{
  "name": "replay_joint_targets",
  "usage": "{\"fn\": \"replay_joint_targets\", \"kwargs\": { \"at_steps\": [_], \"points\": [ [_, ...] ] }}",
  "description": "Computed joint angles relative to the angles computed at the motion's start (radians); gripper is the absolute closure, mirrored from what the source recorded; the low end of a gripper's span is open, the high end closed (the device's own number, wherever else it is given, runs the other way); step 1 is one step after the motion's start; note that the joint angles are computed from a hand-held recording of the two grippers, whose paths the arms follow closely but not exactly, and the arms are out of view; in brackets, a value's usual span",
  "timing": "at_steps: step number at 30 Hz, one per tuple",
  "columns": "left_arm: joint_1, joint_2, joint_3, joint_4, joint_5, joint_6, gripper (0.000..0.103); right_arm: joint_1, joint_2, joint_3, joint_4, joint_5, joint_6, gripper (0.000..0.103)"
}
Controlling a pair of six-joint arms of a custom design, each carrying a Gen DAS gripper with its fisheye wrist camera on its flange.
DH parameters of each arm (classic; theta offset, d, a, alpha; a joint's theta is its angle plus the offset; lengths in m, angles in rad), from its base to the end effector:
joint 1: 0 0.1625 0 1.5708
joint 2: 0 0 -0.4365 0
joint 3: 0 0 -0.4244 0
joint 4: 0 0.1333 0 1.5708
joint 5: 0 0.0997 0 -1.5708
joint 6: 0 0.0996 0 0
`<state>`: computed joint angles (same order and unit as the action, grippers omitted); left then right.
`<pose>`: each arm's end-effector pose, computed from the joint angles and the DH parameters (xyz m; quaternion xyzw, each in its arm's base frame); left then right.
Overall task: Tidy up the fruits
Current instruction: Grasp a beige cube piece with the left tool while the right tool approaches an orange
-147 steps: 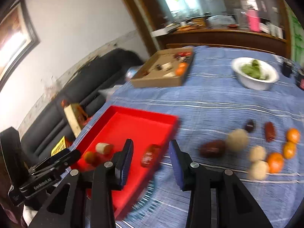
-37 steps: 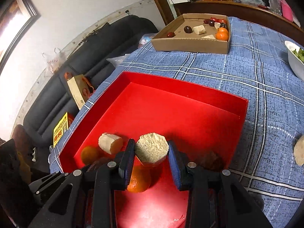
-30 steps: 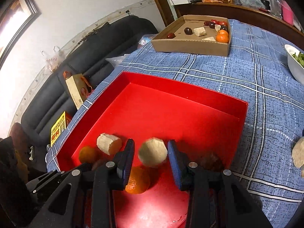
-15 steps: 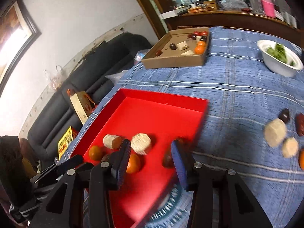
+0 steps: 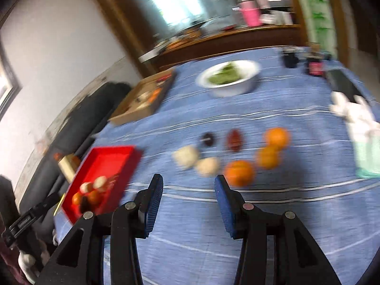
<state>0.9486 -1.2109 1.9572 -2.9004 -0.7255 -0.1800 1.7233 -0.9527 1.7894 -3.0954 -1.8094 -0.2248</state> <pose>-0.1720 -0.5964 0.2827 0.0765 0.8781 -0.3948 0.2593 0.2111 -0.6512 0.1917 0.1359 -0.9257 0.3305 0.1241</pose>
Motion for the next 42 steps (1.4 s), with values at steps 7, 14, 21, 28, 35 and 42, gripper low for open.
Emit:
{"fn": "replay_joint_targets", "kwargs": {
  "at_steps": [7, 14, 21, 28, 35, 42],
  "points": [
    [-0.006, 0.07, -0.064, 0.053, -0.091, 0.043, 0.036, -0.052, -0.036, -0.001, 0.001, -0.031, 0.021, 0.054],
    [0.004, 0.187, -0.198, 0.097, -0.169, 0.084, 0.036, -0.05, 0.04, -0.065, 0.065, -0.043, 0.0, 0.054],
    [0.048, 0.352, -0.408, 0.197, -0.25, 0.101, 0.037, -0.04, 0.111, -0.122, 0.044, -0.102, -0.005, 0.054],
    [0.101, 0.471, -0.566, 0.317, -0.298, 0.068, 0.038, -0.037, 0.135, -0.136, 0.024, -0.122, -0.042, 0.057],
    [0.111, 0.543, -0.643, 0.366, -0.262, 0.062, 0.041, -0.032, 0.152, -0.151, 0.033, -0.157, -0.073, 0.063],
    [0.088, 0.559, -0.625, 0.324, -0.226, 0.114, 0.063, -0.031, 0.155, -0.15, 0.016, -0.163, -0.08, 0.064]
  ]
}}
